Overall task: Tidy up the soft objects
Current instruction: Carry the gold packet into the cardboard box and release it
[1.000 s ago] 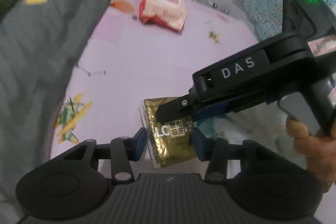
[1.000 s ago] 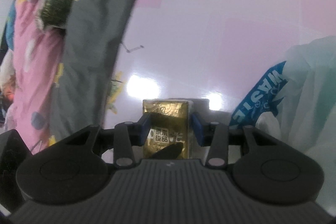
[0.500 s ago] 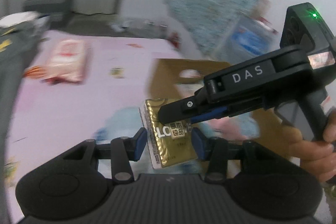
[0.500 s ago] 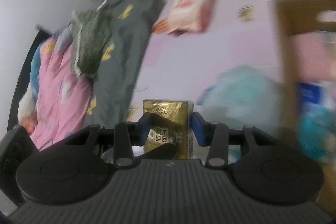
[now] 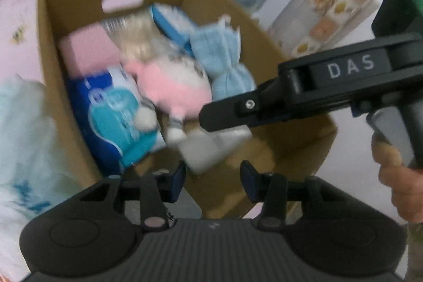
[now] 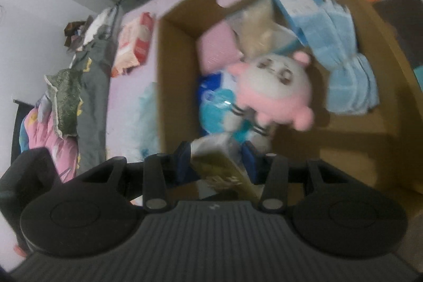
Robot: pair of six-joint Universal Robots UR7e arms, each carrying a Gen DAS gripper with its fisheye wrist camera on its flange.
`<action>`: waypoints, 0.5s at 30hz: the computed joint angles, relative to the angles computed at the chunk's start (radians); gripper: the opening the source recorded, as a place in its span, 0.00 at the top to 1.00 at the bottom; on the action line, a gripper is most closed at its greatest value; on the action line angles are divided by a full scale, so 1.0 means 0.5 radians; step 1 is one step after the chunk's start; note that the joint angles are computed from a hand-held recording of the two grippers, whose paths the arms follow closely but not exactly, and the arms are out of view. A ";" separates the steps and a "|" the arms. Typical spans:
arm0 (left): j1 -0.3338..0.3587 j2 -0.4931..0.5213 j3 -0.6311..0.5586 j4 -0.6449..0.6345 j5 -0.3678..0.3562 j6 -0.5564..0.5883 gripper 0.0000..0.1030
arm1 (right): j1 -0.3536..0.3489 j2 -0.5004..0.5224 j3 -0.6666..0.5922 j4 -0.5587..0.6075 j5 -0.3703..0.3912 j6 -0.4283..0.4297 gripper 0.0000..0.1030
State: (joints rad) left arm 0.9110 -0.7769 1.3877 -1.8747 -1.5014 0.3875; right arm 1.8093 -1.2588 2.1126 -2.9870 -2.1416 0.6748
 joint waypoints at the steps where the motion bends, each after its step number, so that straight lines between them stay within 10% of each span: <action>1: 0.006 0.014 -0.006 0.036 0.025 -0.009 0.56 | -0.032 -0.015 0.019 0.013 0.034 -0.008 0.59; 15: -0.019 0.069 -0.026 0.106 0.097 -0.004 0.55 | -0.371 -0.002 0.106 0.085 0.371 -0.058 0.59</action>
